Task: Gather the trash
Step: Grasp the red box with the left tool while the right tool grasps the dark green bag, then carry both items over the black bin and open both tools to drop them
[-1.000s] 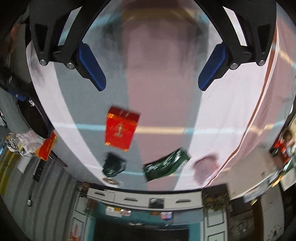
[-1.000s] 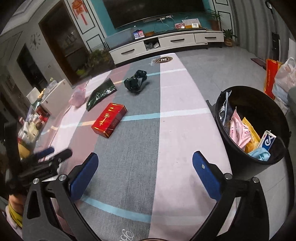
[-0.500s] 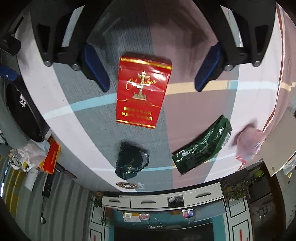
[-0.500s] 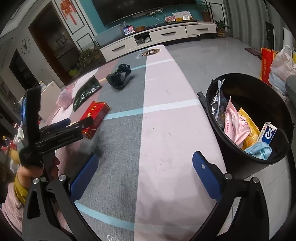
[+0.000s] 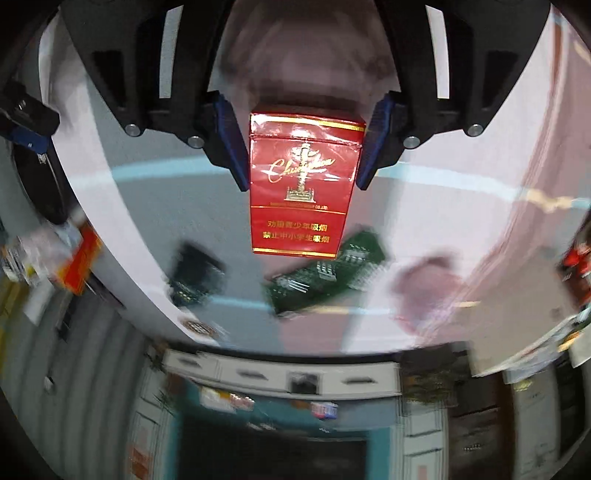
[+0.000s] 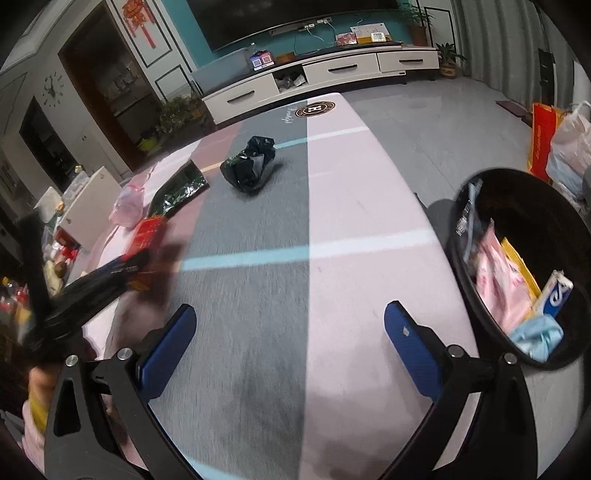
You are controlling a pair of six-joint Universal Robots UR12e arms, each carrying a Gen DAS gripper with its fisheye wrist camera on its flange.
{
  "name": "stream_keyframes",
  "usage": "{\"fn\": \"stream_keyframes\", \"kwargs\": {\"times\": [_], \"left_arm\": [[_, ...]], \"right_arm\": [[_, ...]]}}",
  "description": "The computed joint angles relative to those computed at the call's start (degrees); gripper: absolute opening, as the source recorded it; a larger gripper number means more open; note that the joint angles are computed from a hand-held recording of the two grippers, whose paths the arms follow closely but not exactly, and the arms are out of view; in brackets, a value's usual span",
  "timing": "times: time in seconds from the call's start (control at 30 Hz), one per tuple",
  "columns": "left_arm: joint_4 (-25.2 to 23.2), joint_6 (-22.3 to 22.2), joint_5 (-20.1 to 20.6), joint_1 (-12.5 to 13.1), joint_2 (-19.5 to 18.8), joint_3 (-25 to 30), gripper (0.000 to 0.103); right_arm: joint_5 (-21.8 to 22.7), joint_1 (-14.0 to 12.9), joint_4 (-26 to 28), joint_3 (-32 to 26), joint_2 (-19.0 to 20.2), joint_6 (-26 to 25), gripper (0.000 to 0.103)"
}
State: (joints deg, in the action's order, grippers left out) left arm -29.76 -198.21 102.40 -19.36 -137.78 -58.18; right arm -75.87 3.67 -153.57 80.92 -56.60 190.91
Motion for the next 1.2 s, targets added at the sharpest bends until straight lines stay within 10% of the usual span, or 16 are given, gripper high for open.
{"fn": "stream_keyframes", "kwargs": {"times": [0.63,0.8,0.93,1.2], "left_arm": [[6.4,-7.5,0.6,4.1,2.1,-5.5,0.059],[7.6,-8.2,-0.1,4.3,2.4,-6.2,0.059],[8.2,-8.1,-0.1,4.3,2.6,-6.5,0.059],[8.1,-8.3,-1.8,4.4,2.7,-6.7,0.059]], "right_arm": [[-10.7,4.9,7.0,-29.3,17.9,2.7,0.099],[-14.3,5.4,13.3,-34.7,20.7,2.0,0.072],[-14.2,5.2,14.8,-34.8,20.7,1.5,0.044],[-9.5,4.8,8.8,-23.8,14.1,0.2,0.04]]}}
